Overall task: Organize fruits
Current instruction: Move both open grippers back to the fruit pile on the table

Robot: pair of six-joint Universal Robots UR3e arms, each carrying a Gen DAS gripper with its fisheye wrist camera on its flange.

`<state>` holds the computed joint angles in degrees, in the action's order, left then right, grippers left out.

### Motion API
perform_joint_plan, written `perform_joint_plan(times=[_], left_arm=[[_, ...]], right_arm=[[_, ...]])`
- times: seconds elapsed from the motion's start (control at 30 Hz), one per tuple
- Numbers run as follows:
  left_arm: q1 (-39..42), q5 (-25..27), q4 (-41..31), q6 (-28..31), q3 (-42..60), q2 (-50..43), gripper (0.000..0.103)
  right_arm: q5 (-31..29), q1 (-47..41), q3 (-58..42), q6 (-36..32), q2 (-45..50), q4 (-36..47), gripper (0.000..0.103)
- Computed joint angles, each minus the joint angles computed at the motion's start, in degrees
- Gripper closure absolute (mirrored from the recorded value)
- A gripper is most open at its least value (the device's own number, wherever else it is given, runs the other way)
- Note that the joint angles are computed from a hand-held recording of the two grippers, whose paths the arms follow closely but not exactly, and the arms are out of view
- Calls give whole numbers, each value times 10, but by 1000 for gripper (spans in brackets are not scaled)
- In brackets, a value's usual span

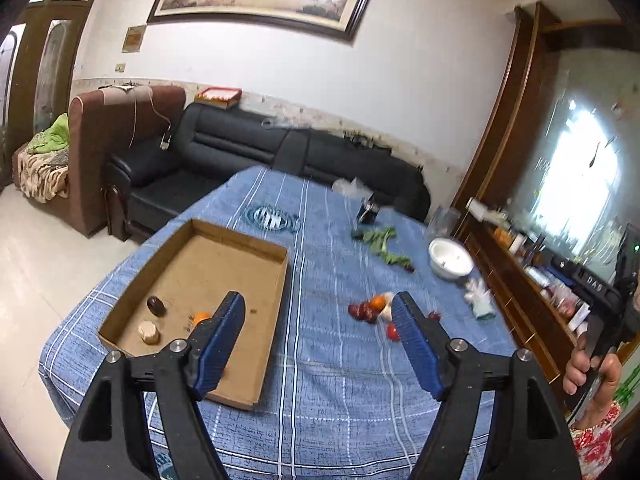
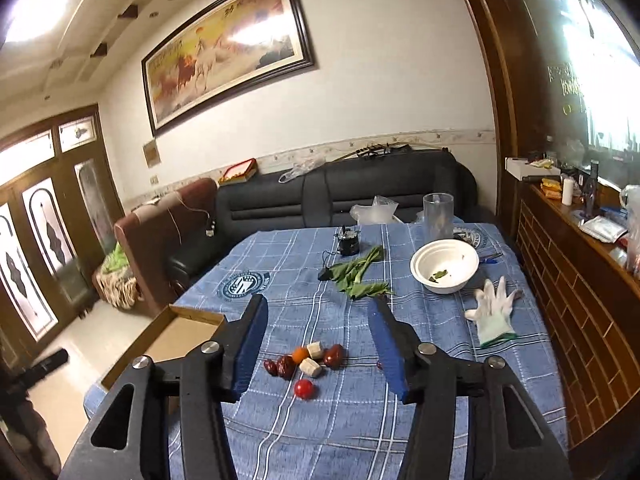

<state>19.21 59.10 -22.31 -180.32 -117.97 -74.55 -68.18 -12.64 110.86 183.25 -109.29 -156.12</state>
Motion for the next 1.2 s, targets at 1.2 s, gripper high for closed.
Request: perform_joint_plan(times=[1.2], left_arm=[[-240, 264, -125, -131, 487, -498, 28]], right_arm=[[88, 2, -57, 23, 445, -193, 47]])
